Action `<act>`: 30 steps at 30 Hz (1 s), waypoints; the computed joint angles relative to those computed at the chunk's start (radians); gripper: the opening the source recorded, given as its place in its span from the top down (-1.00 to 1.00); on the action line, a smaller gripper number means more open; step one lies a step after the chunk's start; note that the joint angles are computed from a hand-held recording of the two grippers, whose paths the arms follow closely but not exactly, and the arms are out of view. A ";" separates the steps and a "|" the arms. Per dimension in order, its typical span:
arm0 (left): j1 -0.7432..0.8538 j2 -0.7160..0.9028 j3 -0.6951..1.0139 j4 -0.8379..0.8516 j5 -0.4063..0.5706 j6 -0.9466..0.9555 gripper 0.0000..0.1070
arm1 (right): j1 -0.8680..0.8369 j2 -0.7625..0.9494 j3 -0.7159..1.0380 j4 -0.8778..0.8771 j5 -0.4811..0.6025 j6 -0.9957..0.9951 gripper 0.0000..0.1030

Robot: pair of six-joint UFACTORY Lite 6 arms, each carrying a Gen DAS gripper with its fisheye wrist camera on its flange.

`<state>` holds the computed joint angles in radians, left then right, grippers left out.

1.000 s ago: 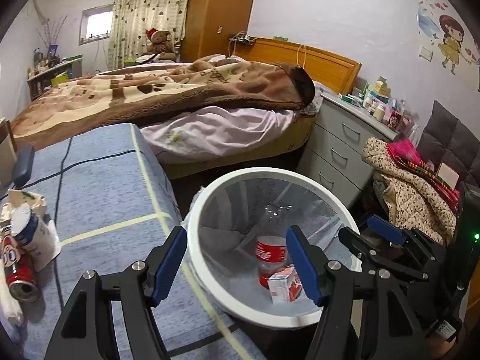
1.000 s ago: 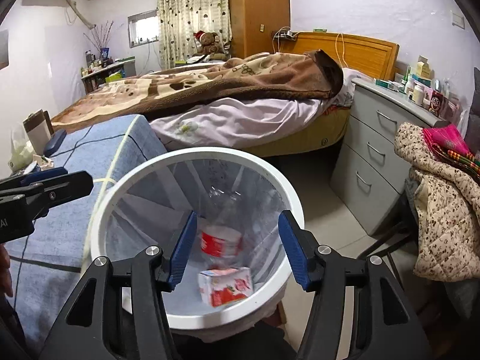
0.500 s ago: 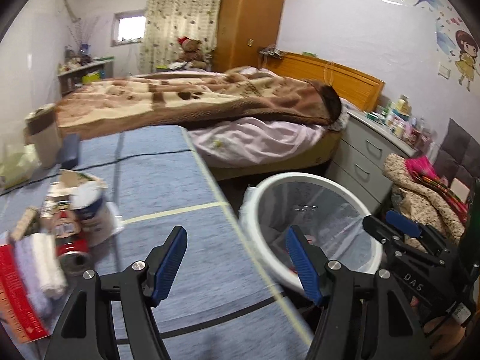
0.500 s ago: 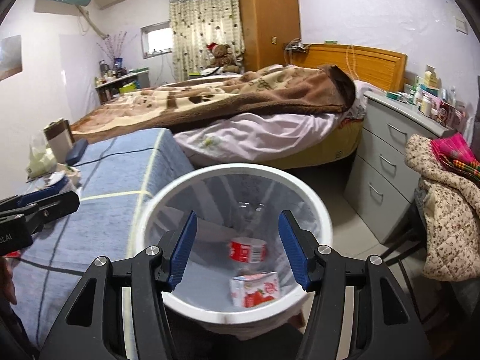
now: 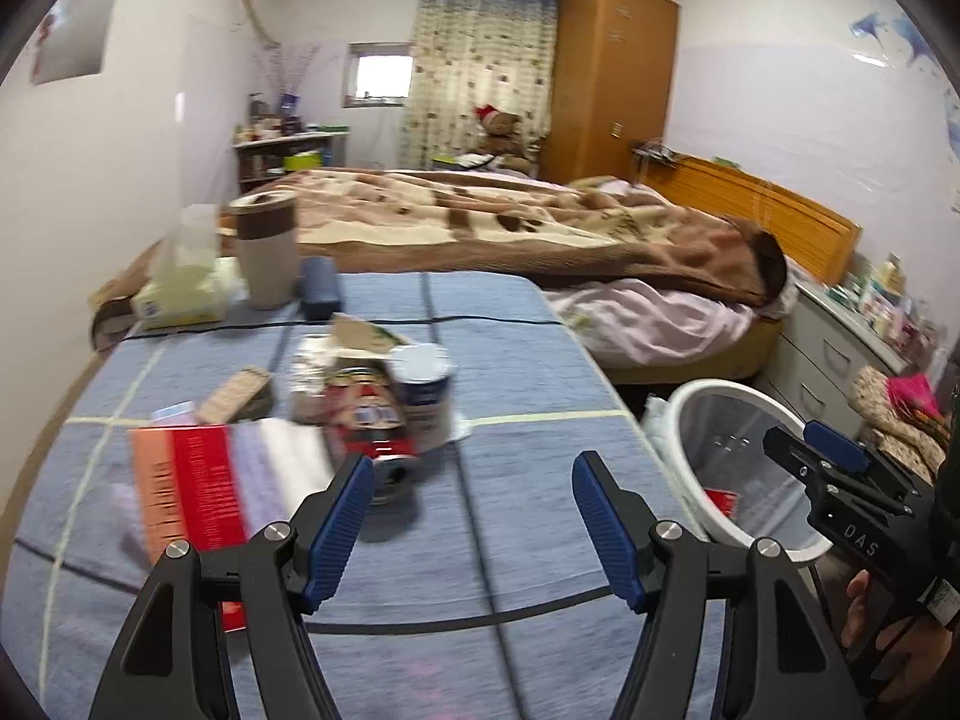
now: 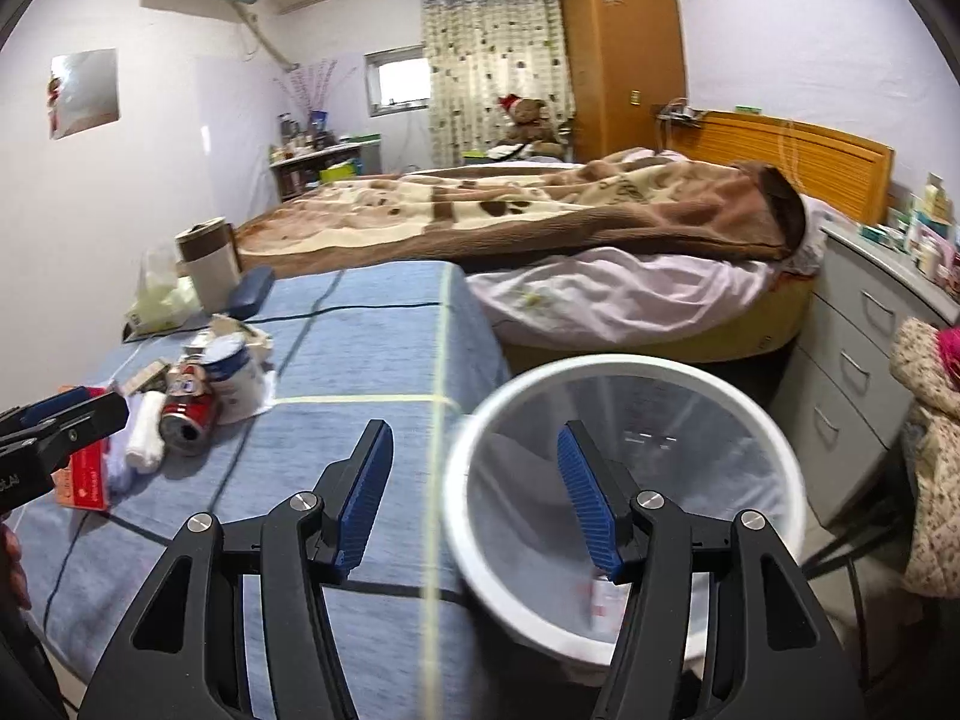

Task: Collect trash
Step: 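Move both open tools back over the bed, then grasp the orange Cilostazol box with the left tool while the right tool grasps the red cartoon can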

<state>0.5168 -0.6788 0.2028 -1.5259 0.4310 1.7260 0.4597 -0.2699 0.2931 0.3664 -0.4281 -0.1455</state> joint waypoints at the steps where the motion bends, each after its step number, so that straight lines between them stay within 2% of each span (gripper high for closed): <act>1: 0.066 0.004 0.002 0.023 0.041 0.006 -0.28 | 0.024 0.013 0.011 0.022 -0.004 -0.012 -0.16; 4: 0.217 0.022 0.008 0.064 0.118 0.046 -0.28 | 0.079 0.051 0.047 0.038 -0.015 -0.008 -0.28; 7: 0.324 0.087 0.032 0.049 0.159 0.118 -0.28 | 0.122 0.096 0.090 0.032 -0.022 0.014 -0.30; 15: 0.505 0.305 0.078 -0.074 0.171 0.372 -0.39 | 0.214 0.297 0.252 -0.039 -0.024 0.103 -0.30; 23: 0.521 0.523 0.146 -0.287 0.101 0.611 -0.39 | 0.270 0.479 0.432 -0.060 0.025 0.122 -0.30; 30: 0.452 0.640 0.191 -0.487 0.054 0.794 -0.39 | 0.289 0.597 0.567 -0.110 0.084 0.163 -0.30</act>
